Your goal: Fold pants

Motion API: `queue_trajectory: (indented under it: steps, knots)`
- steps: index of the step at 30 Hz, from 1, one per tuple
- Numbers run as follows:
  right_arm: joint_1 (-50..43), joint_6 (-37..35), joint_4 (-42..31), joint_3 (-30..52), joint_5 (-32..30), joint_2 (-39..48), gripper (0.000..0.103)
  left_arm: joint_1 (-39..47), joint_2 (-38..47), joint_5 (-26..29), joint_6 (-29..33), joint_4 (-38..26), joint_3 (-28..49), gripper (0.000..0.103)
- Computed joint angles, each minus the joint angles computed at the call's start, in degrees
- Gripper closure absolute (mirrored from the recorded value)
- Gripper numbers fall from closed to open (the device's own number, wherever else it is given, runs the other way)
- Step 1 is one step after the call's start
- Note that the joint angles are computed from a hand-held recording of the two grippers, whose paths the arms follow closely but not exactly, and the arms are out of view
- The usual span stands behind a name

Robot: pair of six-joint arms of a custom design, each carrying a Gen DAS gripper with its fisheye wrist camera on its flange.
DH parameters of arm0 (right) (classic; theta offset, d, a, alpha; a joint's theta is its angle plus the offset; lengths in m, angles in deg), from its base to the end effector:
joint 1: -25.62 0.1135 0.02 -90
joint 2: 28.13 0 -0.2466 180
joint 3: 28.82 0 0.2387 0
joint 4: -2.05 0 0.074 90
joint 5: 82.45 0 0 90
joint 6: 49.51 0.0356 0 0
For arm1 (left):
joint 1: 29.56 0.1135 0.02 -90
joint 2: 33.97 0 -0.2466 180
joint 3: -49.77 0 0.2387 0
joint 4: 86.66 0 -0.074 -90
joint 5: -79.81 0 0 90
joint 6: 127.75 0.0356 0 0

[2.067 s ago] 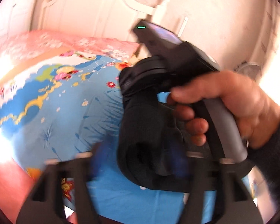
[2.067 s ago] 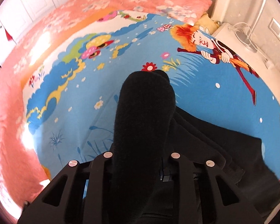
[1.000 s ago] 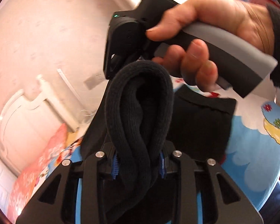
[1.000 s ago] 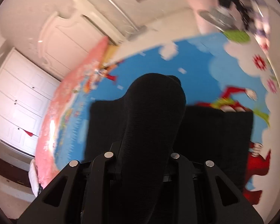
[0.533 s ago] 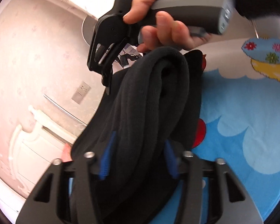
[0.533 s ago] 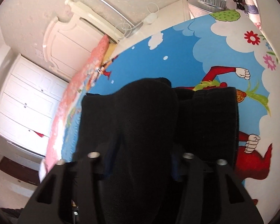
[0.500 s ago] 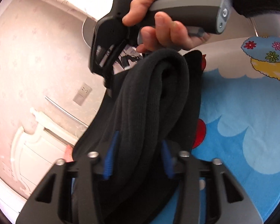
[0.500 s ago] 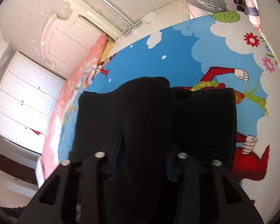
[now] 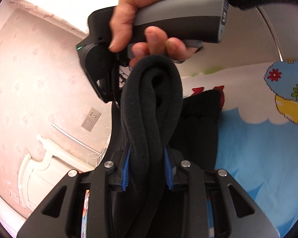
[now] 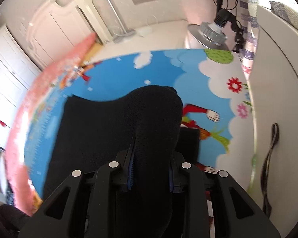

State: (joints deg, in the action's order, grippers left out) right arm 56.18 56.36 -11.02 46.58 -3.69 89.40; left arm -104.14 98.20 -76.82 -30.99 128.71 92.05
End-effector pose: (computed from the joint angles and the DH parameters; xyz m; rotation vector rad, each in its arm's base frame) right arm 0.3178 0.1957 0.0826 -0.4125 2.5719 0.5571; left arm 0.0946 -0.2199 -0.0142 0.9462 1.7214 0.7054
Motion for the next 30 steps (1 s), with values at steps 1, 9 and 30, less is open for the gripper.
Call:
queue_trajectory:
  steps: [1,9,30]
  knots:
    - [0.3,-0.1,0.8,-0.2,1.3,1.3,0.076,0.5,2.3,0.8,0.8,2.5,0.3,0.075]
    - [1.1,0.1,7.3,-3.9,5.7,2.5,0.075,-1.7,10.5,-2.4,2.5,6.2,2.9,0.075]
    - [2.6,0.7,15.4,-9.4,10.0,1.7,0.073,-12.0,15.0,-9.6,-20.8,-32.1,19.1,0.075]
